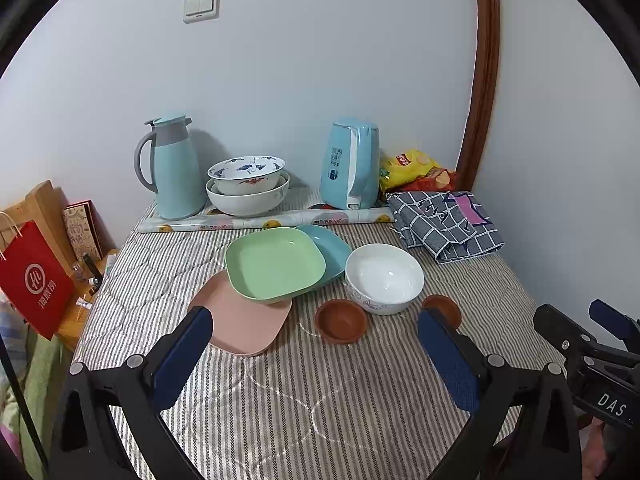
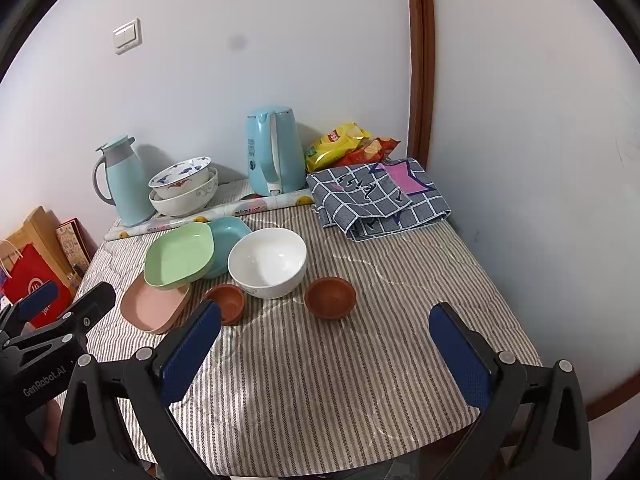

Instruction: Organize plates and bowls

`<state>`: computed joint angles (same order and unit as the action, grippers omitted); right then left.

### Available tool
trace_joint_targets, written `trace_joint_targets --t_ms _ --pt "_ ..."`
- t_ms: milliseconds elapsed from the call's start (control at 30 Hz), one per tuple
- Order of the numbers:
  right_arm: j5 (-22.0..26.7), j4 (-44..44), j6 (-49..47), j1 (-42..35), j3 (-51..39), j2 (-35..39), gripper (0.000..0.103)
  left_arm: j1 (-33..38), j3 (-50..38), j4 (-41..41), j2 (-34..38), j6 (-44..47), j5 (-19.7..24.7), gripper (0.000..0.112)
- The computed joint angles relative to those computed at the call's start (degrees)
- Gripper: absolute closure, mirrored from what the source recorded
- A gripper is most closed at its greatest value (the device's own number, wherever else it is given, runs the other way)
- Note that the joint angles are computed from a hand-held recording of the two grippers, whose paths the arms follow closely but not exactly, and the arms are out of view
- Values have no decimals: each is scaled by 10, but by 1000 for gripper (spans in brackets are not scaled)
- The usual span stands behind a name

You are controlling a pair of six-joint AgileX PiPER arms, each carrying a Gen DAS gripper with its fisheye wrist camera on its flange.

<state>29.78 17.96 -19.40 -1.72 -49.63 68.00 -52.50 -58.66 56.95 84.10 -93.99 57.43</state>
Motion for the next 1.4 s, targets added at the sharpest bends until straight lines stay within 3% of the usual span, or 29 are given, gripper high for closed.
trace_joint_targets --t_ms 1400 --pt "10 -9 9 3 -1 -12 0 -4 10 4 -7 -10 4 9"
